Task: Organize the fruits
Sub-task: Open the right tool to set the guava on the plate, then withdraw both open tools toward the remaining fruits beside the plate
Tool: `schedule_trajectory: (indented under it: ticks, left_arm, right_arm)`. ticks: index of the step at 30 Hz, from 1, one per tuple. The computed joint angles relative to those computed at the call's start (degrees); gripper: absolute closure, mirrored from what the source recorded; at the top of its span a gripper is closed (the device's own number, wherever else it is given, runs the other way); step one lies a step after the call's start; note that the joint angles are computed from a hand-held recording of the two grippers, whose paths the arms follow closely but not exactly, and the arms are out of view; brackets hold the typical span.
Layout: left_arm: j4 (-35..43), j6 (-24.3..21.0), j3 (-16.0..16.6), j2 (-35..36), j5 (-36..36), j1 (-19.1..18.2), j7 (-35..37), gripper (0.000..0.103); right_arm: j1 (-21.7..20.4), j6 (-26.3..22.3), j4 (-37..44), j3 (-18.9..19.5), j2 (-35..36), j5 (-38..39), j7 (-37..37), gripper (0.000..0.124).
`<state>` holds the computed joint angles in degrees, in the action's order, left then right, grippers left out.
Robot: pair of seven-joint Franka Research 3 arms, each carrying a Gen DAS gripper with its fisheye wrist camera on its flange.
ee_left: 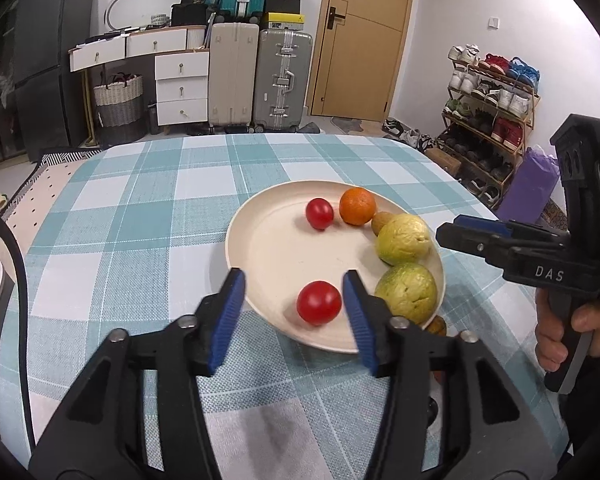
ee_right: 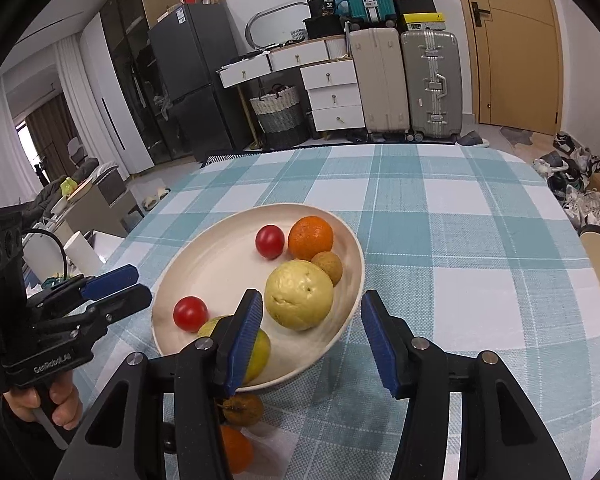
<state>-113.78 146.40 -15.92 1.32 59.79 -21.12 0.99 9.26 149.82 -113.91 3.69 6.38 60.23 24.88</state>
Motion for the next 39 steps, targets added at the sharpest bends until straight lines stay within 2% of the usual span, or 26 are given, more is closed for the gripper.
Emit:
schedule_trajectory:
  ticks: [1,5,8,9,14,20,28,39]
  left_arm:
    - [-0.07,-0.24,-0.11,-0.15,0.39,-0.14,-0.41,0.041]
    - [-1.04,-0.41,-0.6,-1.41,1.37,-0.44,-2.24,0.023]
    - [-1.44,-1.75,-1.27,-2.27,1.6,-0.69,-2.8,0.02]
    - [-1.46,-2.48,-1.53,-2.55,1.29,-0.82,-2.54,0.016]
    - [-0.85,-6.78,-2.89,-3.08,1.21,-1.95,-1.66,0.001]
    - [-1.19,-8.84,-3.97,-3.73,0.5,-3.28,-1.85,0.001]
    - [-1.62,-10.68,-4.83,-3.86,0.0,-4.51,-2.66,0.001]
    - [-2.46,-10.46,-5.03,-4.1,-0.86,-5.12,-2.99,0.001]
  right_arm:
    - [-0.03,0.28,-0.52,-0.03,-0.45,0.05,-0.17,0.056]
    - [0.2,0.84,-2.7,-0.41,-2.22,-1.37,-0.45,0.053]
    - [0.45,1.45,-4.65,-0.8,-3.72,-2.06,-0.35,0.037]
    - [0.5,1.51,-5.34,-0.94,-4.36,-1.77,-0.66,0.034]
    - [1.45,4.13,-8.31,-1.48,-6.89,-1.92,-1.15,0.023]
    - [2.22,4.71,-11.13,-2.42,-9.47,-2.89,-0.9,0.021]
    - [3.54,5.48,-15.04,-3.7,-13.02,0.19,-3.57,0.021]
    - [3.87,4.88,-15.15,-4.32,-12.66,-1.07,-3.78,0.021]
